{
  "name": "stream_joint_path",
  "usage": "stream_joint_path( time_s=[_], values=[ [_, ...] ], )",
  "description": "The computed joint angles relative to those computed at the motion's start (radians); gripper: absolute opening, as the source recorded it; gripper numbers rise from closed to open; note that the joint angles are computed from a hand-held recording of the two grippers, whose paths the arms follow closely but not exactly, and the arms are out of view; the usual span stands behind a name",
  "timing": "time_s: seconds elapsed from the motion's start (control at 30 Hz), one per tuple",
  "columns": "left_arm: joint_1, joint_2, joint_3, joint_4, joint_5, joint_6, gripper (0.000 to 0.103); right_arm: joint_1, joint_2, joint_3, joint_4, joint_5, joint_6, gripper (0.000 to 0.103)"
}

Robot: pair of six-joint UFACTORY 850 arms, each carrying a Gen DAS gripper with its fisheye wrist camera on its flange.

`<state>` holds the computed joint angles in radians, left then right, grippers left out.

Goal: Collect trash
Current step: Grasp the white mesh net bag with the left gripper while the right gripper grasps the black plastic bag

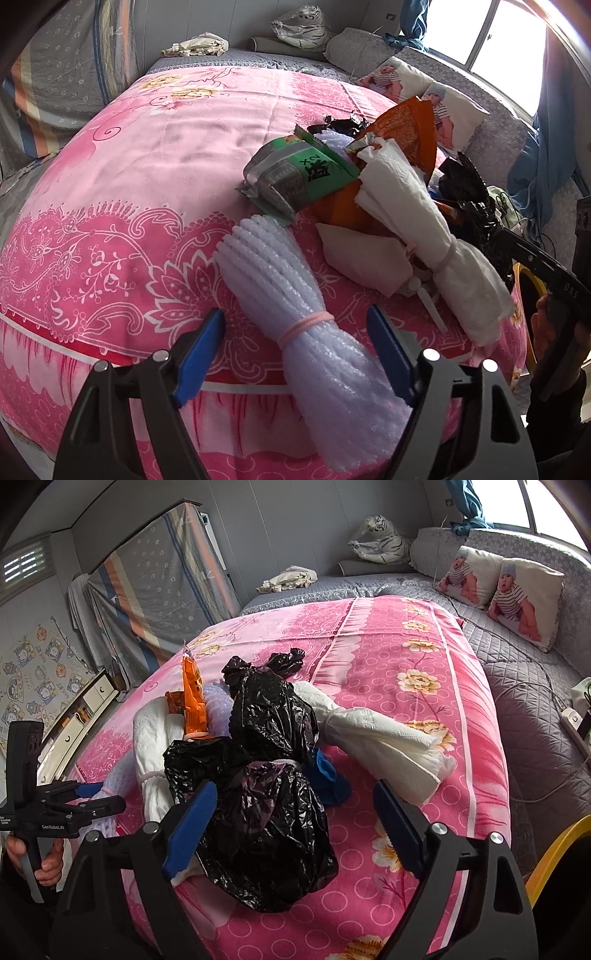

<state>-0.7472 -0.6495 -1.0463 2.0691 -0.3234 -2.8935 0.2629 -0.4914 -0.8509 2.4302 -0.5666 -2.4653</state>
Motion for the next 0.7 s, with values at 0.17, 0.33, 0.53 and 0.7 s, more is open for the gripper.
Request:
stream_joint_path(
  time_s=[0.17,0.33,0.53,0.7],
  values=[
    [0.001,-0.018,-0.023,-0.036,0.005,0.045,0.065,0.003,-0.021,-0.016,-0.027,0.007,0.030,0.064],
    [-0.011,-0.032,-0.043,-0.107,-0.012,0.125,0.065,0.004,-0.023,-0.011,-0.038,0.004,0.038,0.058],
    [-0.013,-0.036,-0.044,-0.109,-0.018,0.114,0.064,-0.004,-0.027,-0.012,-0.089,-0.010,0.087,0.044],
    [-0.018,-0.020,-0.019,-0.093,-0.045,0.068,0.036,0.003,-0.004,0.014,-0.045,-0.024,0.045,0.025]
  ],
)
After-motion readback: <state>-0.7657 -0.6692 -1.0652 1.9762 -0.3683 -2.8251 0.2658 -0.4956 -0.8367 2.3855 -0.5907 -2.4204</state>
